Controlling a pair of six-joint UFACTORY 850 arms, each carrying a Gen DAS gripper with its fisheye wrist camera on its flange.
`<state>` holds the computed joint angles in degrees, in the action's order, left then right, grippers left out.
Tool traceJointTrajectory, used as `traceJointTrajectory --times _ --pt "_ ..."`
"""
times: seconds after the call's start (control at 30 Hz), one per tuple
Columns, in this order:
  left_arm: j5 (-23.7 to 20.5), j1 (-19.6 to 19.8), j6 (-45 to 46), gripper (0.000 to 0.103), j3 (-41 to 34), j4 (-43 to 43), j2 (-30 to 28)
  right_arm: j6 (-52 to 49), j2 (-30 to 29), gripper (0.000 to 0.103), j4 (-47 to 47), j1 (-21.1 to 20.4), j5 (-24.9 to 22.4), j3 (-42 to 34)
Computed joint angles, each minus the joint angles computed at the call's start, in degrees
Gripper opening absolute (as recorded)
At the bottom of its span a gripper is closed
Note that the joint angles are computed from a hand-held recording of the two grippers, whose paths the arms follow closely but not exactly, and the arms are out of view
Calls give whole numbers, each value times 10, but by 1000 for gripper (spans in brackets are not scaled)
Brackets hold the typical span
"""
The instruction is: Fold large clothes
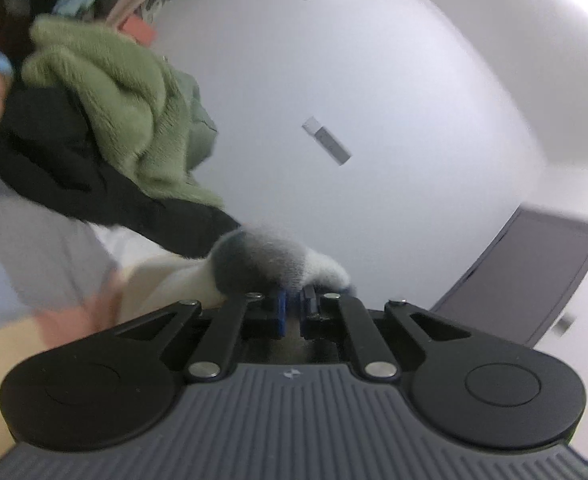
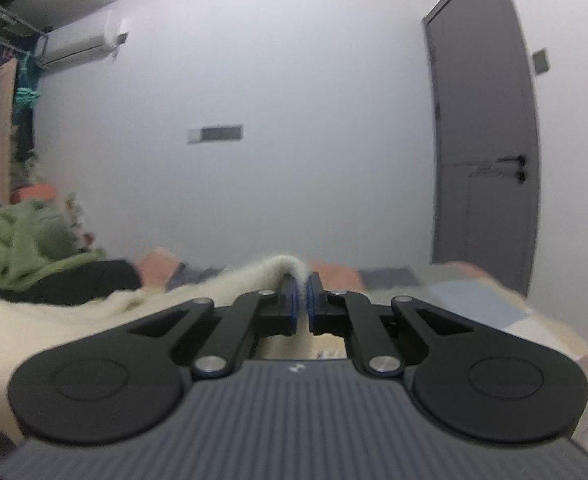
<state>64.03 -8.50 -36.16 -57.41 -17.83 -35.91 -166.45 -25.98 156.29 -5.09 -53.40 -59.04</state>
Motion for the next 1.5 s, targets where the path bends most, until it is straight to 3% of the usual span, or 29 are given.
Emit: traceJointTrajectory --times 0.13,0.3,0.37,0.5,0.63,0.67,0.73,0.77,0.8,0.87,0.97,1.1,1.2,1.23,1.27,1.33,1.4,1.5 --pt "-102 5 29 7 -23 -13 -7 24 -15 8 -54 4 80 -25" --pt "-254 18 60 7 -101 -41 -60 112 -78 9 -148 24 204 -112" --pt "-282 23 77 7 -130 -58 -89 107 -109 10 -148 39 250 -148" --pt "-292 33 49 8 -154 -42 -113 122 -157 10 -156 57 301 -202" --pt "-290 29 68 8 -151 -53 -110 125 -166 10 -155 56 296 -209" --pt "-293 30 62 12 -156 -51 -114 142 -160 11 -168 51 290 -202" --pt "-305 33 42 29 -156 -44 -110 187 -149 11 -198 43 279 -191" --pt "-319 35 37 53 -160 -48 -108 214 -142 13 -215 38 272 -184" --pt "-330 37 42 67 -163 -60 -107 240 -133 14 -230 33 264 -173" --pt "-330 33 19 68 -138 -58 -88 286 -115 27 -254 23 256 -154" --pt "-320 31 -58 70 -94 -15 -56 314 -87 39 -263 10 240 -122" --pt "-276 6 -9 74 -43 -66 -12 324 -57 39 -267 -1 231 -88" --pt "-250 -10 -22 75 -19 -56 9 343 -35 39 -280 -13 202 -57" --pt "-244 -15 -35 75 -15 -45 12 348 -29 41 -284 -18 188 -47" --pt "-243 -20 -50 75 -16 -29 11 352 -23 52 -290 -22 174 -37" --pt "-243 -28 -92 75 -20 17 7 363 -11 64 -304 -32 144 -18" --pt "-243 -36 -151 75 -30 76 -7 365 -2 65 -315 -39 112 -3" --pt "-264 -46 -241 75 -57 165 -35 382 1 65 -341 -39 101 0"
